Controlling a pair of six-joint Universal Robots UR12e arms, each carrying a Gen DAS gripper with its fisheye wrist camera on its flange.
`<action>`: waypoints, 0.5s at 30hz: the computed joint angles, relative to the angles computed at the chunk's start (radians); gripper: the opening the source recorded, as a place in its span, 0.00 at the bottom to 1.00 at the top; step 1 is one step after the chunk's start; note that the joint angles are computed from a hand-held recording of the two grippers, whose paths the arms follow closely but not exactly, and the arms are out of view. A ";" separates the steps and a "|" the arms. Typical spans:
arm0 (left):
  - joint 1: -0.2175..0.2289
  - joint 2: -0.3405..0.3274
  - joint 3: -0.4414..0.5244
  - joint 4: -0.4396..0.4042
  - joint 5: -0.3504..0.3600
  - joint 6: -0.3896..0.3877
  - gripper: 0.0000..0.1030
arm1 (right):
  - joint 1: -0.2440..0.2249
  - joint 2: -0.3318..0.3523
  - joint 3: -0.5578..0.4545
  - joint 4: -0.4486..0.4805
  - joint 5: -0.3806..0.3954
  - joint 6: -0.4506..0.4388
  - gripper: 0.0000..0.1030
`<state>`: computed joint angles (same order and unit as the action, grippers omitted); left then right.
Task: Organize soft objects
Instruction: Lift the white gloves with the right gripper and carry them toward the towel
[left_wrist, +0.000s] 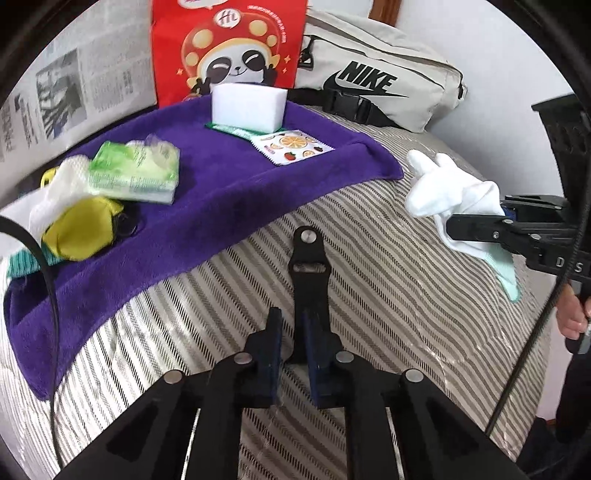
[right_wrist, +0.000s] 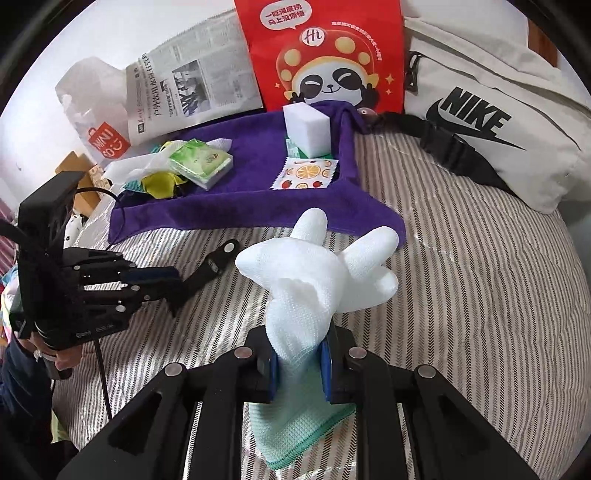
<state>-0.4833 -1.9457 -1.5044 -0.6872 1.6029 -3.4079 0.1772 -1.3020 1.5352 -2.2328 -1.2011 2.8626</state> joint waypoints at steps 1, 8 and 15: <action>-0.003 -0.005 0.008 -0.004 0.005 0.006 0.20 | -0.001 0.000 0.000 0.001 0.000 0.002 0.17; -0.031 -0.039 0.052 -0.019 0.074 0.060 0.41 | -0.015 -0.001 0.007 0.001 -0.018 0.034 0.18; -0.019 -0.035 0.049 -0.017 0.067 0.005 0.20 | -0.026 -0.003 0.018 0.007 -0.040 0.056 0.18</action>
